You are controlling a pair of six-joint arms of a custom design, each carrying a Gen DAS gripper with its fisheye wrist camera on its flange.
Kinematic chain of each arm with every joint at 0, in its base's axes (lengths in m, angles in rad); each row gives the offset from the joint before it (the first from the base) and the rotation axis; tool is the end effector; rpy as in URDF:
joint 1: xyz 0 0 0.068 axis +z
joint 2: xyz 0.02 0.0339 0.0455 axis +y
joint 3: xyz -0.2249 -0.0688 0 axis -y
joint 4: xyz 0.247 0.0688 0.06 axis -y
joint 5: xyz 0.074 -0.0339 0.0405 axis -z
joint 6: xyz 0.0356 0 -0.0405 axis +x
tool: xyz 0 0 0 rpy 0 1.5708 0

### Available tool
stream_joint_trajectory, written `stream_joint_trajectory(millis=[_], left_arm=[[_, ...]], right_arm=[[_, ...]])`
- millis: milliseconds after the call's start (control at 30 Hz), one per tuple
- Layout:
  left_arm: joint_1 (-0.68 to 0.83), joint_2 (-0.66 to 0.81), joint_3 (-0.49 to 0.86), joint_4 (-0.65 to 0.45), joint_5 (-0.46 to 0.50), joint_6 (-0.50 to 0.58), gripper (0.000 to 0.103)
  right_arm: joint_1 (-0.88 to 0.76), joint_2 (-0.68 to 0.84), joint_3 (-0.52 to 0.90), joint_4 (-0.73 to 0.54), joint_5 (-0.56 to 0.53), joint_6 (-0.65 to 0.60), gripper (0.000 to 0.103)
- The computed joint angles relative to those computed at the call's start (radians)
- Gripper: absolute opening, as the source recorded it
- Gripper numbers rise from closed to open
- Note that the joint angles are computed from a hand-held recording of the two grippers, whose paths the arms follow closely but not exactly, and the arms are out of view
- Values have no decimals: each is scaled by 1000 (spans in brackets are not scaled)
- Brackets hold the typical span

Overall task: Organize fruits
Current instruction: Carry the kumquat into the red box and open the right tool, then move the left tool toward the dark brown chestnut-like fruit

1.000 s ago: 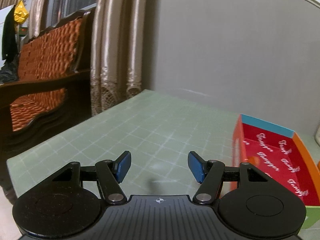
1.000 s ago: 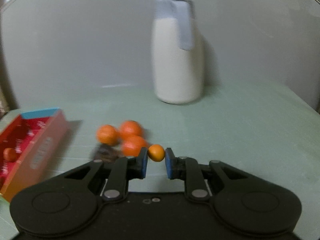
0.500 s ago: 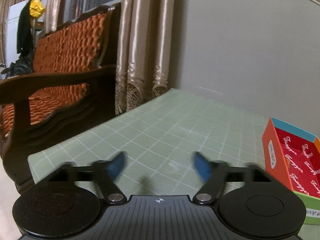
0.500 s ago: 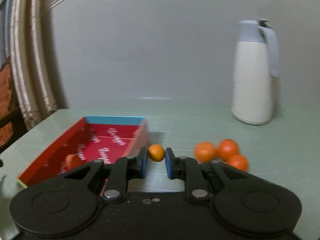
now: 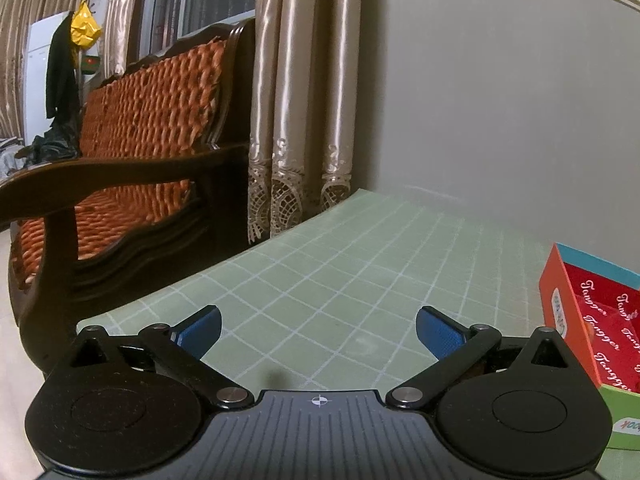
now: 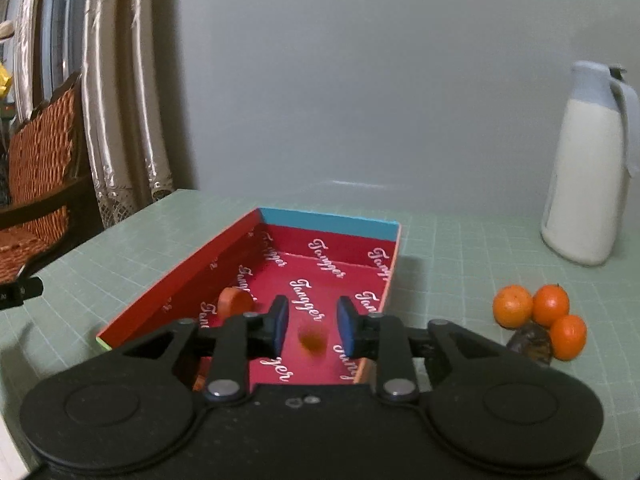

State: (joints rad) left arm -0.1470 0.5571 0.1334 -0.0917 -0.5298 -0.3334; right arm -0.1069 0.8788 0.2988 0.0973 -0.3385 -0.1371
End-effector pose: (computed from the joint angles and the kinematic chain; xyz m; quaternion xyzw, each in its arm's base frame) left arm 0.1709 -0.0071 0.1339 -0.2089 0.8179 0.1041 0.5258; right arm 0.2113 -0.0108 0.1516 -0.0999 0.8420 0.0810 0.5240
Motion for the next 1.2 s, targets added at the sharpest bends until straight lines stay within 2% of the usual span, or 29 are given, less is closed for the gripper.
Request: stream_joint_trajectory(millis=[267, 333, 400, 500, 600, 833, 1200], left_arm=[[-17, -6, 4, -9, 0, -14, 103], [-49, -6, 8, -9, -15, -20, 103], [-90, 6, 14, -4, -34, -28, 103], [-169, 44, 33, 14, -69, -53, 103], [-266, 128, 65, 55, -125, -70, 103], [-489, 367, 172, 171, -220, -116, 103], [-736, 676, 356, 293, -280, -105, 103]], right_arm=[[-77, -10, 0, 33, -51, 30, 28], [-127, -11, -1, 39, -63, 30, 37], [-192, 0, 2, 49, -95, 35, 42], [-302, 23, 13, 63, -145, 42, 45], [-399, 58, 22, 97, -168, 46, 47], [-661, 186, 99, 94, -320, 44, 53], [-793, 276, 150, 104, -378, -23, 53]])
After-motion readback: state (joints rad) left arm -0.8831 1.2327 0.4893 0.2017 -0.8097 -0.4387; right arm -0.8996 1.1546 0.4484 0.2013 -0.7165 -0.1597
